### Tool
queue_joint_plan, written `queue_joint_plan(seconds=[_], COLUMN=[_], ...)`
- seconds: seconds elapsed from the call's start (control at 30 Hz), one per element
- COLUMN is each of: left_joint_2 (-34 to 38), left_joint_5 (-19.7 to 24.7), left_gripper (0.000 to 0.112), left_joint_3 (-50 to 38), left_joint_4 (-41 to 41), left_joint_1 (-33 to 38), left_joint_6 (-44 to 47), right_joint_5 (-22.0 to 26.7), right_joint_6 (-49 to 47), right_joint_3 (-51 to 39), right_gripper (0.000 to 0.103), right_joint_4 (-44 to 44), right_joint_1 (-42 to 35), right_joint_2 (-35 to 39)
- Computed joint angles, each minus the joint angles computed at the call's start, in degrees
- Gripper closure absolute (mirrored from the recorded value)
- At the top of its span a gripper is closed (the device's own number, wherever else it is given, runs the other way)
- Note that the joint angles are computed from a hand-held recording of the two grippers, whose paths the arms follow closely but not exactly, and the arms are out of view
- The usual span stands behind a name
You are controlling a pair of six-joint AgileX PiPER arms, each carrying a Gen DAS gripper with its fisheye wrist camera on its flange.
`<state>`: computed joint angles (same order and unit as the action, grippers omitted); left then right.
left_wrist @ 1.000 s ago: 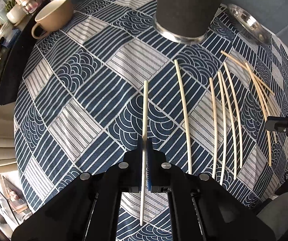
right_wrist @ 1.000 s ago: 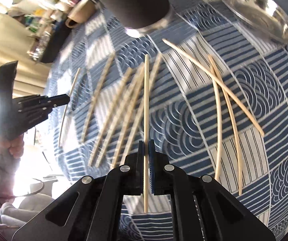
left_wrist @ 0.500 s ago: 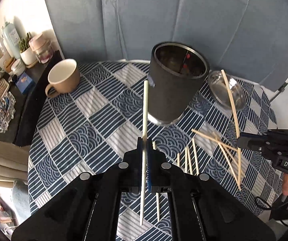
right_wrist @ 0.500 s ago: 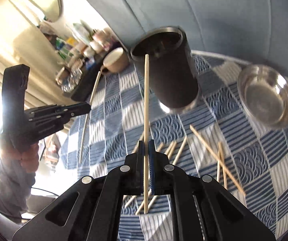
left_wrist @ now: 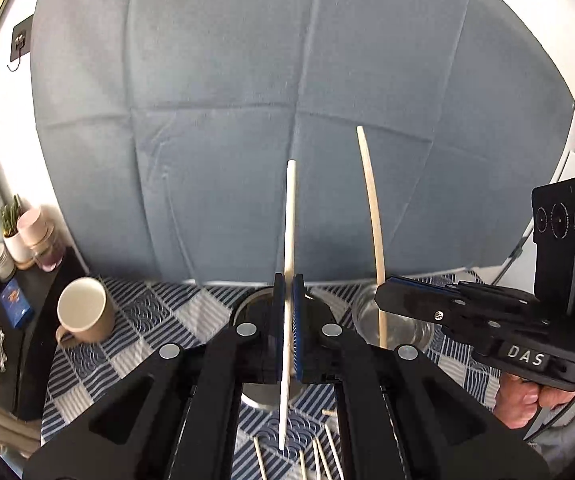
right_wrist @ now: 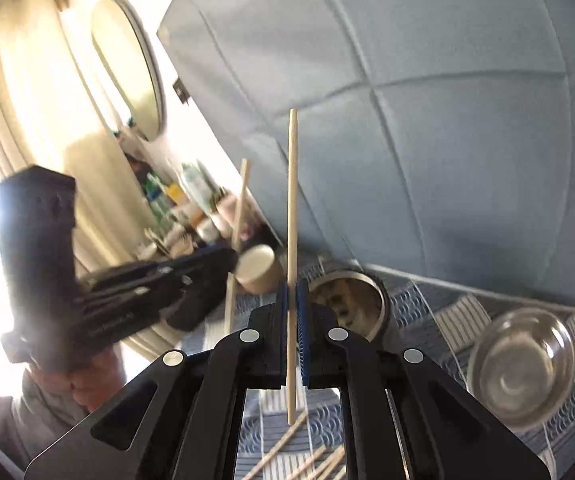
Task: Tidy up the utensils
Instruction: 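Lift both held chopsticks and carry them over the black holder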
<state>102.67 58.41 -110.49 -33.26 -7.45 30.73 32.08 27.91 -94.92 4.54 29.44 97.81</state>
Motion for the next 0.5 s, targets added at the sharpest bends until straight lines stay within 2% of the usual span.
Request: queue_joint_plan(seconds=[0.07, 0.23, 0.37, 0.5], left_joint_2=[2.1, 6.4, 10.2, 12.0], left_joint_5=[-0.6, -6.4, -9.0, -11.9], left_gripper=[0.109, 0.109, 0.109, 0.109], left_joint_3=[-2.2, -4.9, -6.0, -4.1], left_joint_4=[-1.6, -1.8, -5.9, -10.7], left_joint_1=[0.0, -1.3, -0.9, -0.5], left_joint_6=[0.6, 0.3, 3.2, 7.2], right_joint_5=[-1.9, -5.6, -11.5, -12.0], right_joint_6=[-0.5, 0.6, -0.9, 3.6], right_joint_3=[-1.1, -3.1, -0.7, -0.6], right_gripper=[0.099, 0.099, 0.098, 0.098], right_joint_4=[-0.3, -2.8, 0.1, -4.7], right_joint_1=[-0.9, -2.8, -4.0, -3.6], right_joint_2=[1.1, 5.1, 7.0, 9.6])
